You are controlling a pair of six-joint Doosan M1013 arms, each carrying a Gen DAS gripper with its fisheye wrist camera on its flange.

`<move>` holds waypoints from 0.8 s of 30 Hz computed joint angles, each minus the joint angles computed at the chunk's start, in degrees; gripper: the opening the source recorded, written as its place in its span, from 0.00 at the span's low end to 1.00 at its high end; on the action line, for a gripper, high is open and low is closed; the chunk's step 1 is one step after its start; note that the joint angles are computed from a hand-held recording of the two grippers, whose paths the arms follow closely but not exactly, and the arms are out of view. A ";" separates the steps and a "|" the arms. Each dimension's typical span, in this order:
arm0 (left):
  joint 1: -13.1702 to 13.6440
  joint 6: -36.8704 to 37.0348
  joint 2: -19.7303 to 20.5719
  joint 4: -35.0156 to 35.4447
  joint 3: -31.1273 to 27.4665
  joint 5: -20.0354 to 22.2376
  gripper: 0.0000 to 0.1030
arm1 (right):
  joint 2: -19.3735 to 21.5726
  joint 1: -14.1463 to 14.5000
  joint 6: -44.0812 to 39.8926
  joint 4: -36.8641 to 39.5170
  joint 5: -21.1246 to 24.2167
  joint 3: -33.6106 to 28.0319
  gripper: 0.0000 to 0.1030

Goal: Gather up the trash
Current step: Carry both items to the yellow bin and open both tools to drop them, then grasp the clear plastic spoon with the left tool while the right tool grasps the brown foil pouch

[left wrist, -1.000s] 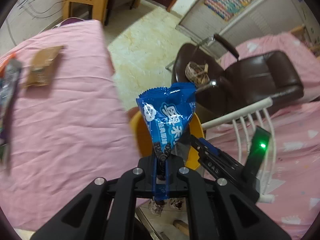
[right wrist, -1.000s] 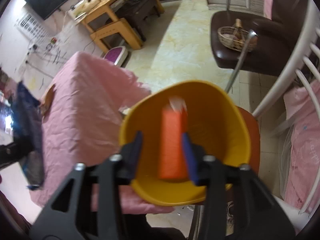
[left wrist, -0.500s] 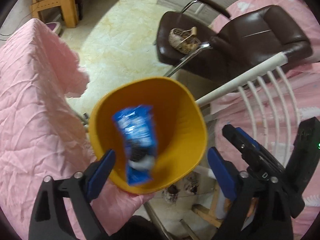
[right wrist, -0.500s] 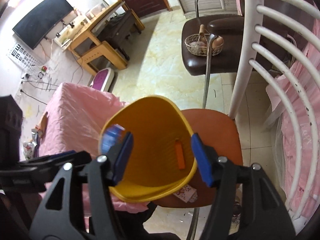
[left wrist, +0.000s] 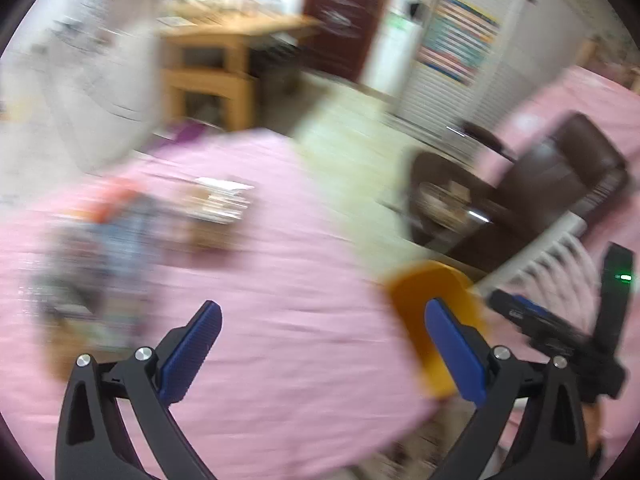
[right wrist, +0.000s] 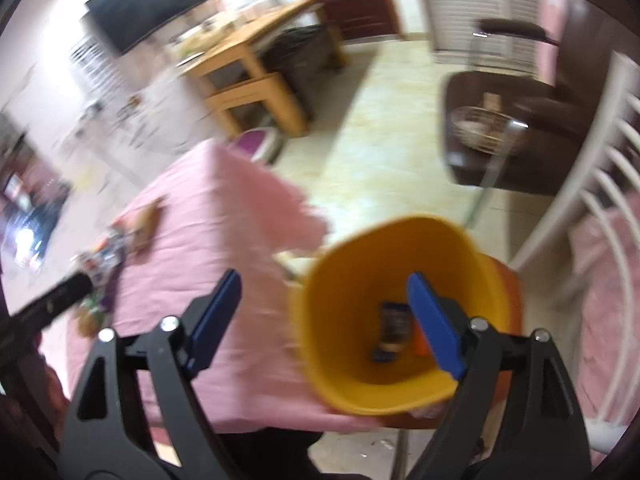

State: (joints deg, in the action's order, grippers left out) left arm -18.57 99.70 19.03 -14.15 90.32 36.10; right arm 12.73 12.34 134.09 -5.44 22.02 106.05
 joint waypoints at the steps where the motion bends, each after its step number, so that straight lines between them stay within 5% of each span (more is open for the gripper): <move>1: 1.30 -4.21 -0.72 4.25 0.11 -0.57 0.94 | 0.85 0.73 -3.11 2.52 0.17 -1.43 0.86; 7: 9.79 -13.68 -0.63 8.36 -3.30 6.30 0.94 | 7.17 4.86 -24.36 20.35 2.74 -11.80 0.86; 12: 15.76 -16.99 1.54 6.72 -5.48 10.39 0.94 | 11.28 7.88 -29.34 23.09 5.41 -18.87 0.89; 24: 18.69 -18.12 8.23 0.75 -10.07 16.81 0.94 | 15.24 9.58 -27.63 19.68 10.69 -26.20 0.89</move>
